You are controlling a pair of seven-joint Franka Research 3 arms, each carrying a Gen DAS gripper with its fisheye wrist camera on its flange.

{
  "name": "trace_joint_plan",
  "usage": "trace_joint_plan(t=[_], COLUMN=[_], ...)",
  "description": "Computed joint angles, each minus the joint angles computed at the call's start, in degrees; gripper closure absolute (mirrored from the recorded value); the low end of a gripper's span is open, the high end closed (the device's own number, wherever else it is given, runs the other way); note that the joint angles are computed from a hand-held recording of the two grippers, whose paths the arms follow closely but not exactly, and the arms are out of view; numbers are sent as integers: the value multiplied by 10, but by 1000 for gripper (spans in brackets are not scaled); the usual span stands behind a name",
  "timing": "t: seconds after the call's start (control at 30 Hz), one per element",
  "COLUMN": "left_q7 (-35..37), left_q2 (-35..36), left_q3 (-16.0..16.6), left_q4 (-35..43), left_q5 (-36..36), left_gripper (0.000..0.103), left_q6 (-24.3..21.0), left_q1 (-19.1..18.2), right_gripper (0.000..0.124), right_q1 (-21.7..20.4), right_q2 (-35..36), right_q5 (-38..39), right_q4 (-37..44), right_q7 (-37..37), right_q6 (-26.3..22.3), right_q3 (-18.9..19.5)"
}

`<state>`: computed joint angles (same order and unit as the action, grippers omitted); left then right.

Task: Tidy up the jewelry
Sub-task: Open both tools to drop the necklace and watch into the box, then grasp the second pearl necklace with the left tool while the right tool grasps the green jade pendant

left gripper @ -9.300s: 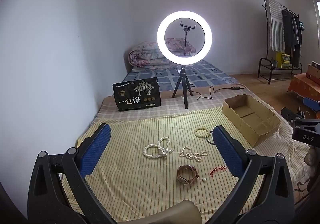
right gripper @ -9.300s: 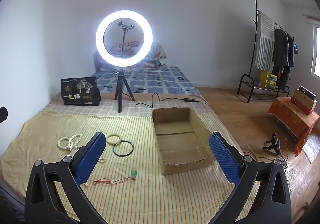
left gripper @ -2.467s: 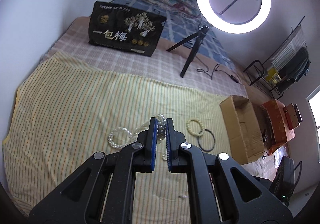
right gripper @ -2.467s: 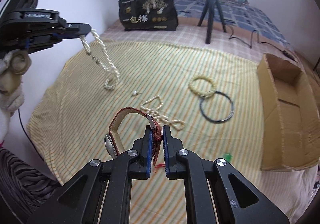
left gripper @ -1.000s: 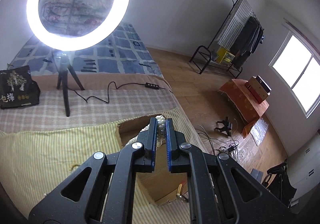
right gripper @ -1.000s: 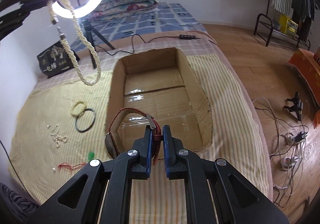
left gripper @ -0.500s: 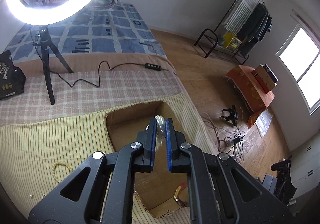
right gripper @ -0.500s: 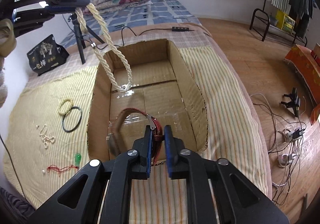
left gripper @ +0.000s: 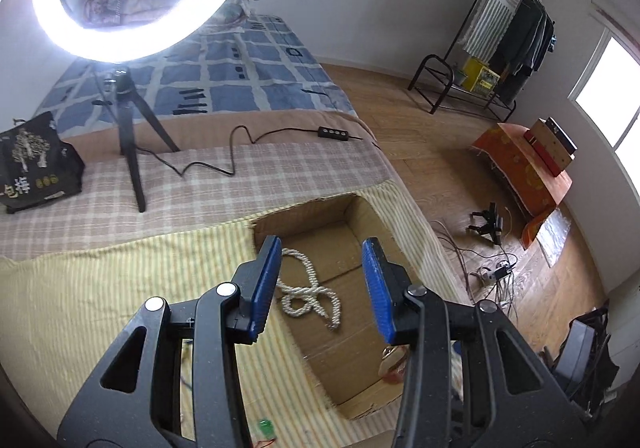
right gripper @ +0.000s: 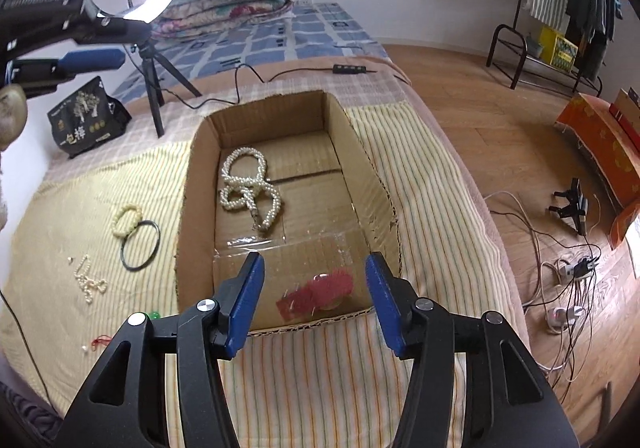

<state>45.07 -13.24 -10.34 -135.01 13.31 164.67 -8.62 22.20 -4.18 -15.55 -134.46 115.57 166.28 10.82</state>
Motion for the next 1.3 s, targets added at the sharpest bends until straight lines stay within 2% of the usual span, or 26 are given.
trace_joint_plan(t=[0.27,0.4,0.5,0.6,0.67,0.73,0.8,0.87,0.93,1.03,1.23,1.3], left_q7=[-16,-19,-14,-5,6,16,23,33,43,62,114,132], left_q2=[-104,-180,-242,-308,-344,-381,-414,-431,-438,-430,-378,-356], left_q3=[-2,-7,3,16,26,36,41,50,65,82,121,141], left_q4=[-71,-120,-164,-211,-237,-266,-294,-313,-331,-351,-361,-362], left_q5=[32,59,64,57,50,38,27,13,-8,-34,-92,-119], left_gripper=[59,57,46,46,45,45,45,45,38,37,37,37], left_q6=[-23,-44,-56,-78,-101,-122,-138,-151,-160,-159,-134,-123], left_q1=[20,39,41,39,34,27,20,11,0,-8,-24,-26], right_gripper=[72,72,72,72,72,69,58,58,58,58,58,58], right_q1=[-5,2,2,8,28,64,95,122,149,149,135,134], right_q2=[-24,-34,-38,-38,-36,-34,-32,-31,-26,-15,25,37], right_q5=[-23,5,13,30,62,118,177,242,319,372,375,382], right_q4=[-16,-32,-40,-46,-47,-44,-40,-36,-25,-11,24,33], right_q7=[19,-16,-39,-65,-99,-153,-205,-259,-321,-349,-335,-334], right_q6=[32,68,92,110,111,102,88,69,38,-7,-82,-92], right_q3=[17,22,36,47,41,24,11,1,-10,0,21,24])
